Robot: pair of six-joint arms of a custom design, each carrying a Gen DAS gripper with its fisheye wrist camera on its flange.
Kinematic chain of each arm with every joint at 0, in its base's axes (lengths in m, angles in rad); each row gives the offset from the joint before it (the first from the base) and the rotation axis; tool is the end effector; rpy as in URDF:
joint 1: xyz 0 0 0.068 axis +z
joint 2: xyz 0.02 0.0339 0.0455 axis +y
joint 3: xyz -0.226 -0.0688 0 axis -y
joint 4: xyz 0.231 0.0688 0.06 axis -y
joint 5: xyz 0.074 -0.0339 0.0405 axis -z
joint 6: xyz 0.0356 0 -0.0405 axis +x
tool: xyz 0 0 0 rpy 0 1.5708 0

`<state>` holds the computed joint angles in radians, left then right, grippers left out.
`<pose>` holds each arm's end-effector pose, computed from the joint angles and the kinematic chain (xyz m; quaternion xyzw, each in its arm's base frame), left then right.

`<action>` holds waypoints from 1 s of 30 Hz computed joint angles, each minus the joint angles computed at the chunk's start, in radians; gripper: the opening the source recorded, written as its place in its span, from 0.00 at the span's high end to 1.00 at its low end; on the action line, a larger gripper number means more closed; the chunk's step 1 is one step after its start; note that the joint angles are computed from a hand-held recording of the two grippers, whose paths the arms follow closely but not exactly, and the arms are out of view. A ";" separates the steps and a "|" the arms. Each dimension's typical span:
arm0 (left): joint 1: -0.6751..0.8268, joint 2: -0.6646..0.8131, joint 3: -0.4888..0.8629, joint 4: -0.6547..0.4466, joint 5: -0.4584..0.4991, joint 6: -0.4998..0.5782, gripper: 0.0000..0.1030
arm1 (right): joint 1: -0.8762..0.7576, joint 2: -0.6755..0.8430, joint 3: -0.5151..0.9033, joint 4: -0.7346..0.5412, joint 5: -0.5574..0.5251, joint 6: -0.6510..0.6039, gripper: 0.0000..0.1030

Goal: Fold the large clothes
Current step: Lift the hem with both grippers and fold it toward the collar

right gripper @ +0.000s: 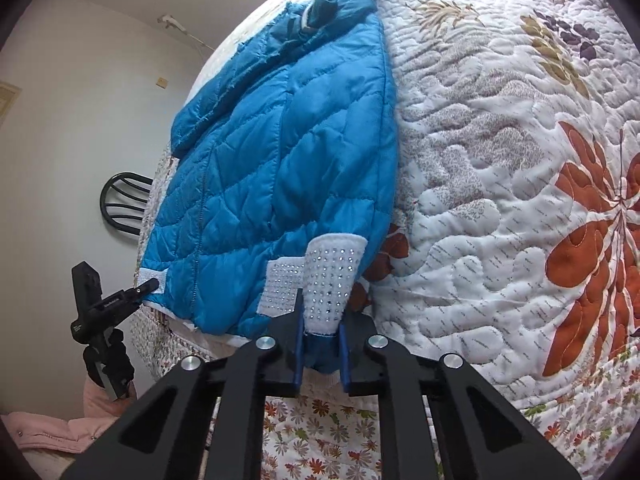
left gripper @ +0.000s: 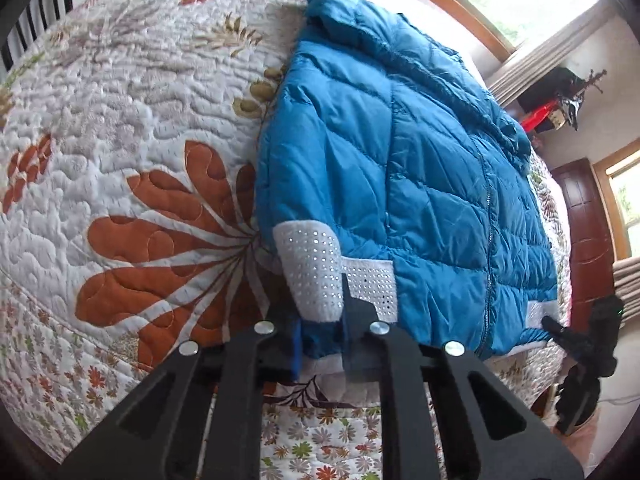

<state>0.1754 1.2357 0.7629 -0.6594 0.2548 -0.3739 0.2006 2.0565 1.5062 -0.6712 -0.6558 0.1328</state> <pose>0.2228 0.0304 0.1770 -0.2360 0.9394 -0.1448 0.2024 0.3766 0.0987 0.1477 -0.0875 0.9299 0.3401 0.1096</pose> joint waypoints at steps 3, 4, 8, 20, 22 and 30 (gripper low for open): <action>-0.008 -0.046 0.003 -0.024 -0.003 -0.005 0.90 | -0.008 -0.032 -0.031 0.015 -0.023 -0.007 0.89; -0.001 -0.072 0.001 -0.044 0.002 0.003 0.90 | -0.010 -0.044 -0.045 0.014 -0.028 -0.013 0.89; 0.037 -0.177 -0.021 -0.140 0.035 0.062 0.91 | -0.035 -0.098 -0.114 -0.016 -0.049 -0.078 0.90; 0.096 -0.425 -0.170 -0.392 0.058 0.153 0.90 | -0.062 -0.135 -0.236 -0.108 -0.041 -0.142 0.90; 0.110 -0.403 -0.135 -0.398 0.070 0.175 0.91 | -0.066 -0.145 -0.229 -0.111 -0.041 -0.160 0.90; 0.246 -0.447 -0.012 -0.494 0.194 0.299 0.91 | -0.073 -0.230 -0.150 -0.130 -0.094 -0.168 0.91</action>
<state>0.4217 0.7891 0.7505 -1.1536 0.4484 -0.0747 0.1278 1.8264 1.3559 -0.8008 -0.7501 -0.0352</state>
